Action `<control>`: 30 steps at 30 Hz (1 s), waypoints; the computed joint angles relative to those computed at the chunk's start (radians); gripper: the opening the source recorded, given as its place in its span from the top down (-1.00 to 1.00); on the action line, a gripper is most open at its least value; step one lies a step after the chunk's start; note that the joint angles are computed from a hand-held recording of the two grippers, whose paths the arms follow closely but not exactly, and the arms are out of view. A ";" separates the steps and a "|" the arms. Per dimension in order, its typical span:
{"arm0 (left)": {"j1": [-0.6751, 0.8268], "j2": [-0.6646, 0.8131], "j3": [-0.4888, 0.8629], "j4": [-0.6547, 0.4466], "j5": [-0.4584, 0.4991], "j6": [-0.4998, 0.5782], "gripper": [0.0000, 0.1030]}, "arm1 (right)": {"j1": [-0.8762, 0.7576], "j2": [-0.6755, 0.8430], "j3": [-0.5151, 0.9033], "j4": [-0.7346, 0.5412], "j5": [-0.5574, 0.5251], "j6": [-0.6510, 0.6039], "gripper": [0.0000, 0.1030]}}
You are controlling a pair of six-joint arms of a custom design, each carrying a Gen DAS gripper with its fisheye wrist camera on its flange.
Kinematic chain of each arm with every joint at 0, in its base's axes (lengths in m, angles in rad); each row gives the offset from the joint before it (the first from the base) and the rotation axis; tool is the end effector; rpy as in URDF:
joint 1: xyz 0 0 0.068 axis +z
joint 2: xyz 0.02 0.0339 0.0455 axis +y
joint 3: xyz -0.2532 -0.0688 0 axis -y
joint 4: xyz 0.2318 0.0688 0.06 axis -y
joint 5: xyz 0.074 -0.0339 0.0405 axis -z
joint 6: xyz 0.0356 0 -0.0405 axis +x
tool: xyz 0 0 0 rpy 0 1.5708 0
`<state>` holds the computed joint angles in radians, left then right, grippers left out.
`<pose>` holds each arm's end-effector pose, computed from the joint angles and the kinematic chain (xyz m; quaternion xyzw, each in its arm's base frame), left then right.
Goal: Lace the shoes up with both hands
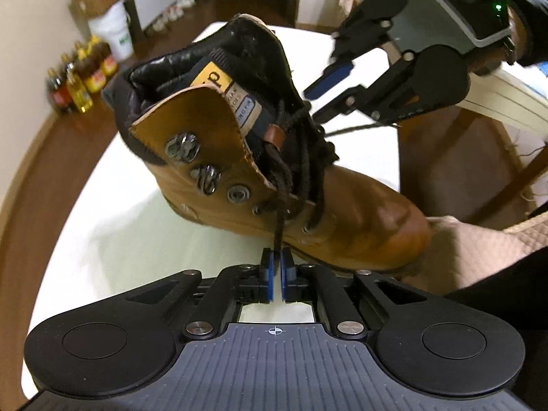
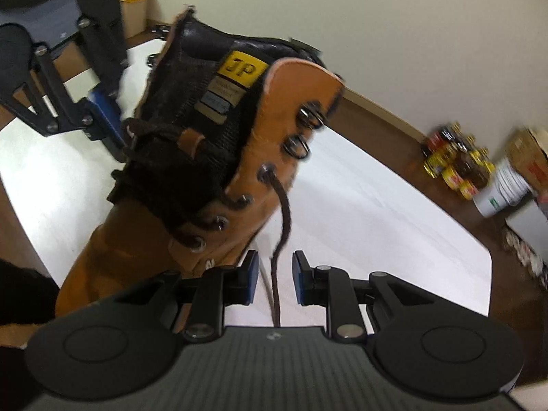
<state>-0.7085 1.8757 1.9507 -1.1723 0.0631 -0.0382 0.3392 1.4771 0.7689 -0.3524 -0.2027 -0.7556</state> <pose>0.2815 -0.2442 0.3347 0.3266 0.9151 -0.1141 0.2071 0.2471 0.0948 0.1654 -0.5228 0.8087 0.0439 0.2659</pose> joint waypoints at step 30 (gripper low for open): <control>0.246 0.204 0.528 -0.260 0.460 -0.068 0.92 | 0.470 -0.170 -0.249 0.232 -0.020 1.199 0.53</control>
